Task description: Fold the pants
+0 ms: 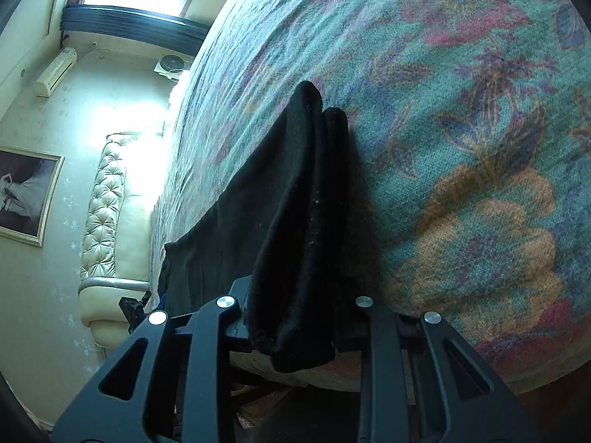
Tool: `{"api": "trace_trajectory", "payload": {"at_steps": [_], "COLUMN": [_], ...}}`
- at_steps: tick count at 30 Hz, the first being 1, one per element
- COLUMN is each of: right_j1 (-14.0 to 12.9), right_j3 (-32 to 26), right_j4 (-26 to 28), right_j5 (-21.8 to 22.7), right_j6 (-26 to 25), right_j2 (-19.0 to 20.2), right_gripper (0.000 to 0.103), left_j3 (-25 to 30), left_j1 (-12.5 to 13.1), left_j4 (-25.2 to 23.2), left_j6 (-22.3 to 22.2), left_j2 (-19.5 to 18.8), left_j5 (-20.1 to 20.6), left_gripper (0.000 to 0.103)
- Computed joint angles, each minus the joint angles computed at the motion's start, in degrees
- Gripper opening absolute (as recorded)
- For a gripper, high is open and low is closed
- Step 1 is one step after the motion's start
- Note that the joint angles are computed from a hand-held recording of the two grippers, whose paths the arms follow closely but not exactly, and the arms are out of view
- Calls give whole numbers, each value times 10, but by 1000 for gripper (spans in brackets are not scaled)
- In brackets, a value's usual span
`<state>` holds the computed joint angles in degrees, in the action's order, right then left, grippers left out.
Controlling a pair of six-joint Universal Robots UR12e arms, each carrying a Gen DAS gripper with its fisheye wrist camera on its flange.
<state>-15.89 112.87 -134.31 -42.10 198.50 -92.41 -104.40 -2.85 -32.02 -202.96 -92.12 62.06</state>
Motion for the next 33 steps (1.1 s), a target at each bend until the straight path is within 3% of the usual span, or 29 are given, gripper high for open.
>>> {"api": "trace_trajectory", "payload": {"at_steps": [5,10,14,19,26,33], "right_j1": [3,9,26,69,122,183], "right_j3": [-6,-15,-41,-86,-144,-207], "right_j4": [-35,-88,-94,-92,-119,-109], "right_j5": [-4,6,9,-26,-16,-4], "right_j6": [21,59,57,64,71,48], "right_j2": [-14,-22,-21,-11,17,60], "right_gripper": [24,15,14,13,13,13], "left_j3": [-2,-10,-13,-23,-28,-46], "left_j1": [-7,9,17,24,28,40], "left_j4": [5,-7,-8,13,19,51], "left_j6": [7,24,32,11,22,-2], "left_j2": [12,21,26,28,31,37], "left_j5": [67,50,38,15,-2,-33], "left_gripper": [97,97,97,97,97,97]}}
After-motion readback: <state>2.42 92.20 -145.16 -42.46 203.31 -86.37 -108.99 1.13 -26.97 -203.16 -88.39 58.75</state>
